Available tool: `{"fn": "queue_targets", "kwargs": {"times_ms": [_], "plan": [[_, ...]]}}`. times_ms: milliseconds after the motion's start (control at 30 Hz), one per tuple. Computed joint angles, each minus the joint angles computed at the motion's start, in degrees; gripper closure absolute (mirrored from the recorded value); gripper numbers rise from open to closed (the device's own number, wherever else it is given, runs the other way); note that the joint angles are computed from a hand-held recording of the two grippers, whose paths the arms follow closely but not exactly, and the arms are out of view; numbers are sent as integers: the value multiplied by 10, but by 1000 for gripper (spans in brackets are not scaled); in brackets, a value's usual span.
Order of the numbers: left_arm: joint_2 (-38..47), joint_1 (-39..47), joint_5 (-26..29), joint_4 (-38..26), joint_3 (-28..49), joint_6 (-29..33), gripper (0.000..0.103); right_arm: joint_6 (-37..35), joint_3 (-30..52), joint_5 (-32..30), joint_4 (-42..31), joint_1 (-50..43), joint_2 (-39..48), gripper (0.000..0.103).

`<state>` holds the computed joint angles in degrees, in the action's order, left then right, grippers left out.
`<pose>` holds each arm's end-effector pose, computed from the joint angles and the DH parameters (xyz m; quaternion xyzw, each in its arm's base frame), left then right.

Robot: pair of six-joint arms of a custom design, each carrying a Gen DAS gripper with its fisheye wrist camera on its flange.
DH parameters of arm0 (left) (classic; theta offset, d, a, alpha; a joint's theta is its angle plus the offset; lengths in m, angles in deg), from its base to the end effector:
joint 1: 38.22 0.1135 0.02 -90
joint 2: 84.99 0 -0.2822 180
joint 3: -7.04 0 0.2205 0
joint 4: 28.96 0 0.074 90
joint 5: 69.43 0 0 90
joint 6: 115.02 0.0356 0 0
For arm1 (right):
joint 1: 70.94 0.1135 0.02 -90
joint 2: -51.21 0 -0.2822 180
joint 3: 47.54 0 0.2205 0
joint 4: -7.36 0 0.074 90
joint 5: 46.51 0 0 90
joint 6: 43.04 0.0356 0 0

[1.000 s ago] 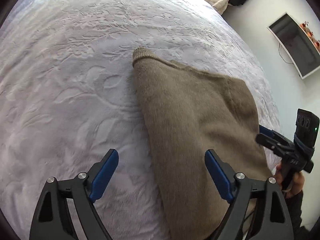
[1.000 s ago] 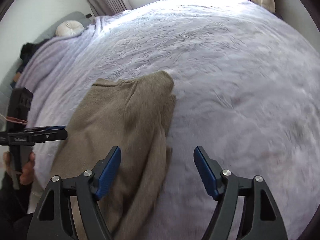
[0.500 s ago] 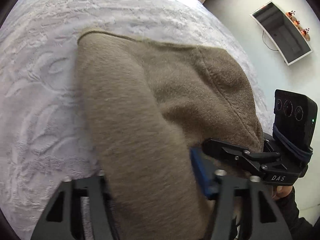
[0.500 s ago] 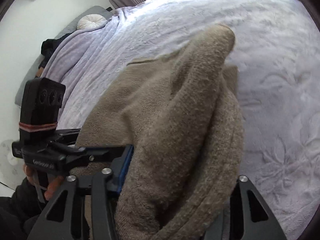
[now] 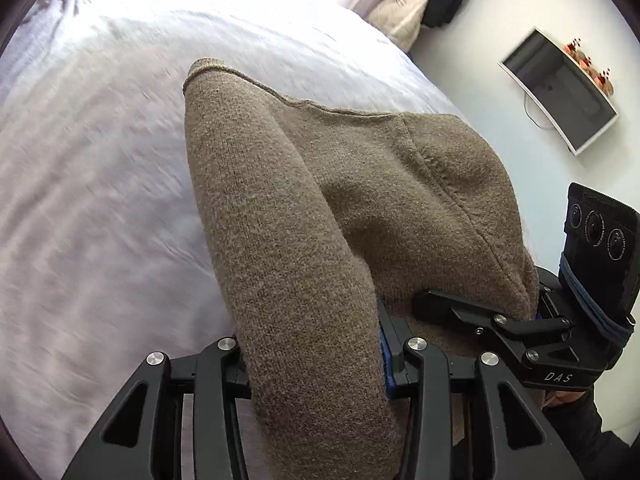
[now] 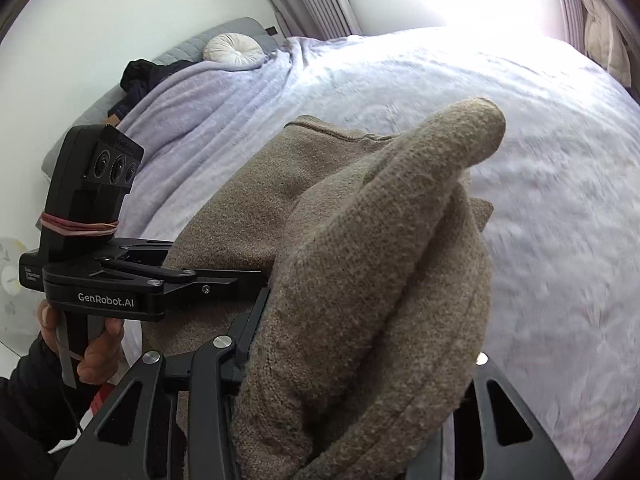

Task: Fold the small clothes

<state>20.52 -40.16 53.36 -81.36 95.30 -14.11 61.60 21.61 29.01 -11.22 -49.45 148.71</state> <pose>0.3413 -0.0309 0.2226 0.1552 0.9327 -0.2637 0.1907 0.2991 0.1273 0.2093 -0.1013 0.9184 0.2244 0.3098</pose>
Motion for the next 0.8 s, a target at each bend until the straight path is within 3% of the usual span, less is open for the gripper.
{"fn": "queue_targets", "kwargs": {"times_ms": [200,433,667,767,800], "plan": [[54,48,-10,-47,103,20,59,9,161,6,-59,27,93,59],[187,82,-16,-79,230,21,59,19,348,-6,-132,32,243,59],[305,79,-23,-76,307,6,58,23,451,-25,-184,14,358,59],[318,84,-15,-44,292,1,45,27,468,-34,-198,6,383,53],[316,82,-19,-40,289,-4,32,33,467,-47,-197,1,386,48]]}}
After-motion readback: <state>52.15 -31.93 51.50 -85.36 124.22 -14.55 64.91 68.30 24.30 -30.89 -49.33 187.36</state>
